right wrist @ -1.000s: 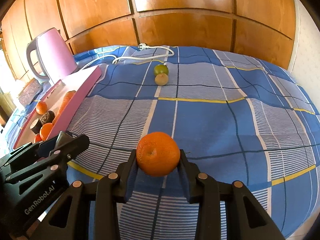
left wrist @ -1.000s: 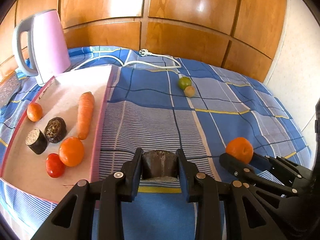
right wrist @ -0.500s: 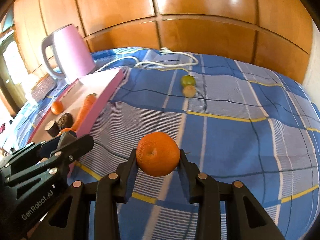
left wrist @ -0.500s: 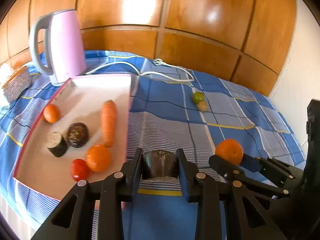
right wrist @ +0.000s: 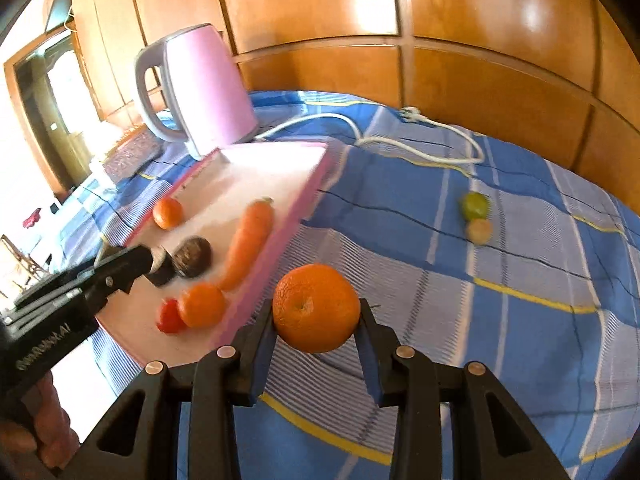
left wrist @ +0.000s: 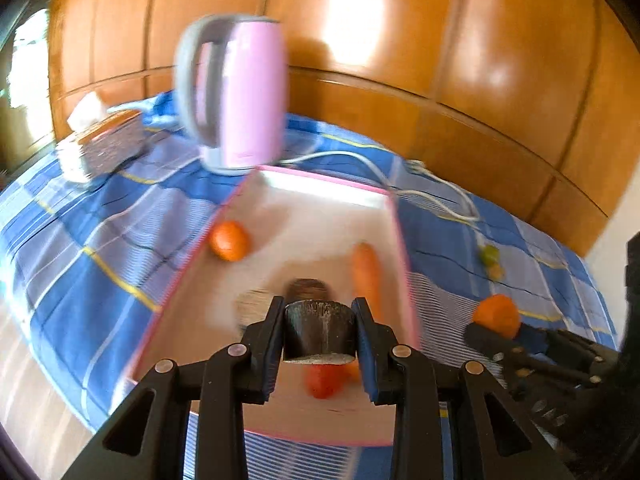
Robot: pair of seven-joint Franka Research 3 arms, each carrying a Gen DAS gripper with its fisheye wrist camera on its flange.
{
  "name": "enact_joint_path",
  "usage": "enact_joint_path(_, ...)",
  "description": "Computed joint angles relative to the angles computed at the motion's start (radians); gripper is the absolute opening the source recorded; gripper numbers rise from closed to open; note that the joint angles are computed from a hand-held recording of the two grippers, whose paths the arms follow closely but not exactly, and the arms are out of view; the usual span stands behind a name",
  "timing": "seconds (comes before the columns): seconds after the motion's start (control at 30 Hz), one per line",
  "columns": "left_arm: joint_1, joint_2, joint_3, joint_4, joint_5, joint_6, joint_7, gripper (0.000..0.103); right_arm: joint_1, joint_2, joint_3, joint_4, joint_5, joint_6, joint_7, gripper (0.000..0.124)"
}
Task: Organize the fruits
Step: 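Lower the dark piece and orange into the pink tray and open both tools, then withdraw both open tools from the tray toward the lime and small brown fruit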
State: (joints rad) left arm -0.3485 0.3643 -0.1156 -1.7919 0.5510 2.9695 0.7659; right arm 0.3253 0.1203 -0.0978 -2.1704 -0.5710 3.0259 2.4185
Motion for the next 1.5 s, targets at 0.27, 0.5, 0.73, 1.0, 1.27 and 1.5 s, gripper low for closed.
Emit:
enact_joint_path(0.27, 0.035, 0.026, 0.018, 0.035, -0.038, -0.022, -0.024, 0.033, -0.009, 0.127, 0.075, 0.172, 0.303, -0.028, -0.288, 0.038)
enact_joint_path(0.5, 0.044, 0.05, 0.023, 0.076, -0.033, -0.046, -0.021, 0.033, 0.053, 0.203, 0.036, 0.291, 0.416, -0.064, -0.381, 0.038)
enact_joint_path(0.73, 0.041, 0.074, 0.019, 0.113, -0.031, -0.072, -0.004, 0.033, 0.096, 0.27, -0.011, 0.391, 0.447, -0.118, -0.368, 0.039)
enact_joint_path(1.0, 0.035, 0.084, 0.018, 0.128, -0.034, -0.09, 0.0, 0.033, 0.092, 0.284, 0.0, 0.401, 0.481, -0.132, -0.386, 0.043)
enact_joint_path(1.27, 0.034, 0.07, 0.016, 0.116, -0.04, -0.091, -0.001, 0.041, 0.132, 0.246, -0.04, 0.343, 0.449, -0.092, -0.34, 0.045)
enact_joint_path(1.5, 0.032, 0.047, 0.01, 0.088, -0.034, -0.073, -0.005, 0.041, 0.176, 0.193, -0.092, 0.263, 0.357, -0.06, -0.236, 0.045)
